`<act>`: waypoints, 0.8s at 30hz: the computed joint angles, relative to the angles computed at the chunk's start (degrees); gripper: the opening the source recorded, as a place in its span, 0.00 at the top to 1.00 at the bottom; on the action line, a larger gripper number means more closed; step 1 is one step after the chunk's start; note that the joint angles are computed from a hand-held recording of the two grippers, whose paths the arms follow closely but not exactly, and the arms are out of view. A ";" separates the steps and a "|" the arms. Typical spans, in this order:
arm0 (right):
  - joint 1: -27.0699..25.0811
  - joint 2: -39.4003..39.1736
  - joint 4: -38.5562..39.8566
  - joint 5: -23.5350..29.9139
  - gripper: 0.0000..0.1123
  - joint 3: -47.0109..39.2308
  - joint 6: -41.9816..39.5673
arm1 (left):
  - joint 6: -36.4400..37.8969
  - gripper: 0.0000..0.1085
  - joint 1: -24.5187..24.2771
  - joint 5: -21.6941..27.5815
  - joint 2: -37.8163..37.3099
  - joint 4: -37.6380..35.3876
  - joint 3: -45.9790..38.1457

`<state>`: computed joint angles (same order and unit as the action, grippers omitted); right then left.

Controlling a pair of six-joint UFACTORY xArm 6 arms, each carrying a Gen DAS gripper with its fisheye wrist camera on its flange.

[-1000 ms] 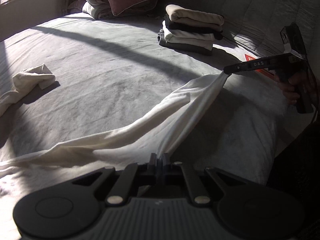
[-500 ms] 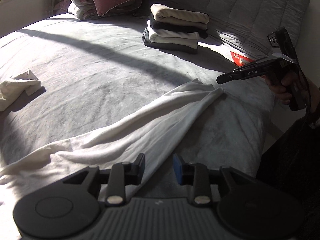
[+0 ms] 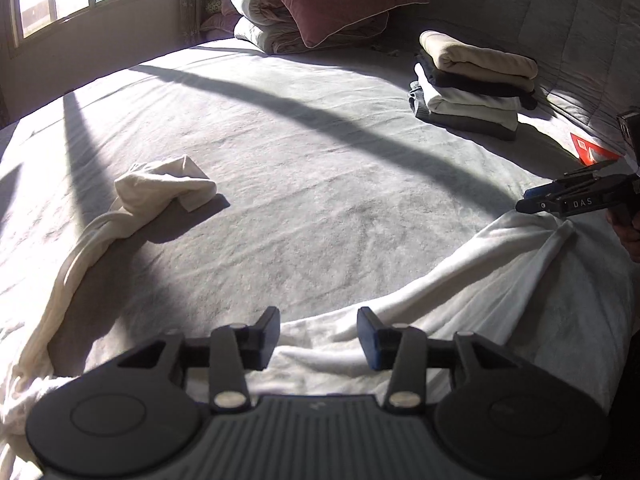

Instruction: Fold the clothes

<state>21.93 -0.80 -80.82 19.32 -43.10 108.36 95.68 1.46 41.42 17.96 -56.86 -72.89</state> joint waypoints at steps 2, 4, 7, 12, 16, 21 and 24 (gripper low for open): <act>0.70 0.46 -0.91 0.82 0.71 -0.43 -1.07 | -1.39 0.56 0.47 -1.22 1.97 0.98 -2.40; 1.25 1.23 -1.49 0.86 0.83 -1.04 -2.65 | -3.62 0.56 0.62 -1.67 4.07 2.86 -4.59; 2.47 2.31 -0.55 2.31 0.90 -2.09 -5.54 | -8.45 0.56 0.25 -2.63 6.60 7.15 -6.83; 4.06 2.49 -1.40 5.59 0.98 -2.67 -5.31 | -10.05 0.78 -0.78 -4.44 6.83 9.34 -5.73; 5.83 1.08 -2.90 11.08 0.98 -1.89 -1.84 | -7.66 0.97 -2.58 -11.14 5.00 4.20 -2.10; 7.38 -0.02 -3.95 18.35 1.00 -1.74 1.61 | -0.99 0.98 -4.38 -16.49 3.90 -4.80 -0.23; 6.28 0.59 -3.88 17.91 1.00 -2.52 2.18 | 0.19 0.98 -4.70 -17.10 4.06 -8.08 -0.81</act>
